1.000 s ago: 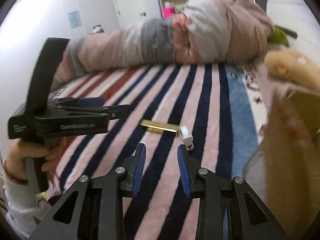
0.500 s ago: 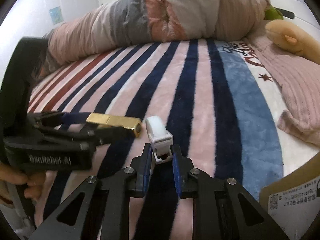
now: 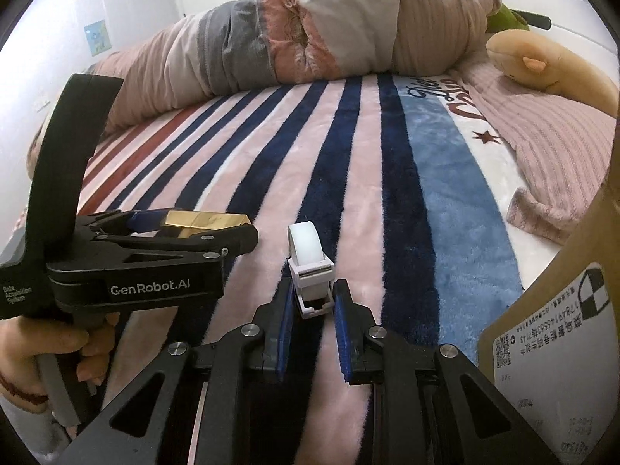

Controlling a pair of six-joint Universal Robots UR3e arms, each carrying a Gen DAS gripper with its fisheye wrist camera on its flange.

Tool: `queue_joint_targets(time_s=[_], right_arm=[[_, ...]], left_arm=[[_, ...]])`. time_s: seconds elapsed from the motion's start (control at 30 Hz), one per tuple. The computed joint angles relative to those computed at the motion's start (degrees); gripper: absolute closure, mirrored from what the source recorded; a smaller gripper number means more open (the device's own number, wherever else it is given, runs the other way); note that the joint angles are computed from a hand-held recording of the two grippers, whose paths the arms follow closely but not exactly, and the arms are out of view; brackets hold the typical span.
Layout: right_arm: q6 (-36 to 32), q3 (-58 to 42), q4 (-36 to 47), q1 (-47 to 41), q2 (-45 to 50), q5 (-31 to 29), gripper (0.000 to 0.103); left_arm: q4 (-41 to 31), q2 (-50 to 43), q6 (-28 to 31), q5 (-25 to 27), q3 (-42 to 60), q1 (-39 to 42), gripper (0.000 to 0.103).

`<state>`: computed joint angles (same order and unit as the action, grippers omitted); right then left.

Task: Organize rigid objects
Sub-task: 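Carry the gold box and white clip into the box and open both grippers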

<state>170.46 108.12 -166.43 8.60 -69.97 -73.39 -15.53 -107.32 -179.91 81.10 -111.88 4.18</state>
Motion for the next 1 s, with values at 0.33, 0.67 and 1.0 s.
queue_joint_targets(time_s=[0.33,0.67,1.0], right_arm=[[-1.1,3.9,4.4,2.0,-10.3,0.5,0.091],[-2.1,7.6,9.7,2.2,-14.5,4.6,0.091],[-1.8,9.9,3.7,3.6,-12.6,4.6,0.091]], left_arm=[[-8.9,20.8,2.4,-2.7,-9.5,5.7,0.015],[-21.1,43.2,5.5,-3.8,-17.7,10.0,0.015],[-33.2,56.5,8.7,-7.0,-18.2,15.8,0.015]])
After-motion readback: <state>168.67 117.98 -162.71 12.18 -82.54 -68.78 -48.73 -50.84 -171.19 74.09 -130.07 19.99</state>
